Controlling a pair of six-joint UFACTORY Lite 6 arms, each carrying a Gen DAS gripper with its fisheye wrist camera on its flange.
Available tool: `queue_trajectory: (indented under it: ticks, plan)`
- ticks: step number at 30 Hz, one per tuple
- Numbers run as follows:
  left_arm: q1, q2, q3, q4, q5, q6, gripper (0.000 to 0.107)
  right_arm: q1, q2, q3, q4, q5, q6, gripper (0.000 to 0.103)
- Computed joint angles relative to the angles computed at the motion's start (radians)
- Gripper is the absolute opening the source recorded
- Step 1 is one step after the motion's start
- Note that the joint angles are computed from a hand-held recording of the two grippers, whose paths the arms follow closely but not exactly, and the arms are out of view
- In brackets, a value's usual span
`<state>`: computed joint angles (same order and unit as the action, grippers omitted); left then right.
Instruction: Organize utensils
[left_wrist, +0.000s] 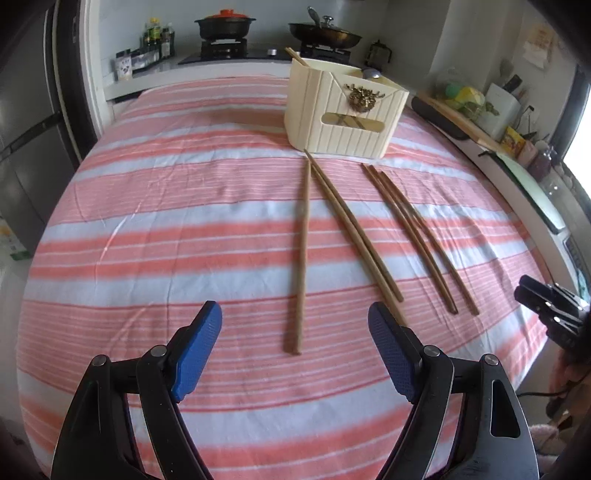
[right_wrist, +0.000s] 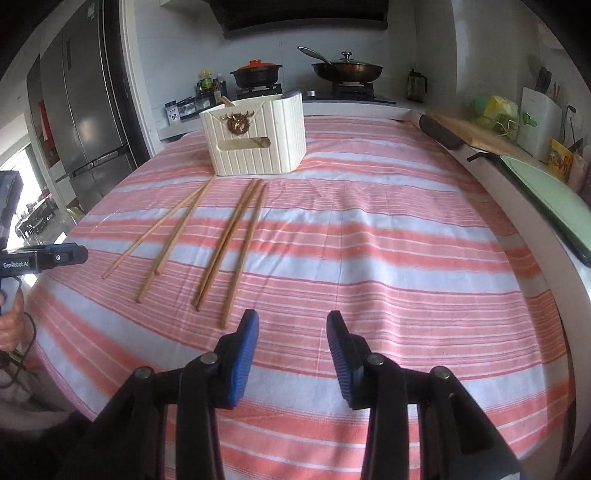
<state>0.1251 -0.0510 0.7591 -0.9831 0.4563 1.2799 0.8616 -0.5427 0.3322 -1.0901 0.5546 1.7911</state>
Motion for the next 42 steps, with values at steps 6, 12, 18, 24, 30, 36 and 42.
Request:
queue_trajectory:
  ticks: [6, 12, 18, 24, 30, 36, 42]
  plan:
    - [-0.091, 0.199, 0.119, -0.06, -0.148, 0.035, 0.082, -0.12, 0.18, 0.106, -0.053, -0.162, -0.022, 0.039]
    - [-0.165, 0.337, 0.207, -0.032, -0.255, -0.011, 0.076, -0.23, 0.417, 0.263, -0.106, -0.323, -0.056, 0.034]
    - [-0.183, 0.347, 0.208, -0.077, -0.266, 0.042, 0.031, -0.259, 0.625, 0.414, 0.052, -0.361, -0.266, 0.02]
    - [-0.147, 0.295, 0.132, -0.38, -0.26, 0.256, 0.004, -0.215, 0.642, 0.427, -0.039, -0.249, -0.145, 0.006]
    - [-0.089, 0.123, -0.076, -0.68, -0.268, 0.532, 0.005, -0.146, 0.514, 0.308, -0.018, -0.097, -0.051, 0.006]
    - [-0.053, 0.024, -0.187, -0.669, -0.212, 0.563, 0.043, -0.053, 0.384, 0.181, -0.033, -0.035, 0.054, 0.007]
    - [-0.092, 0.048, -0.18, -0.781, -0.264, 0.706, 0.073, -0.055, 0.373, 0.124, -0.221, -0.089, 0.286, 0.036]
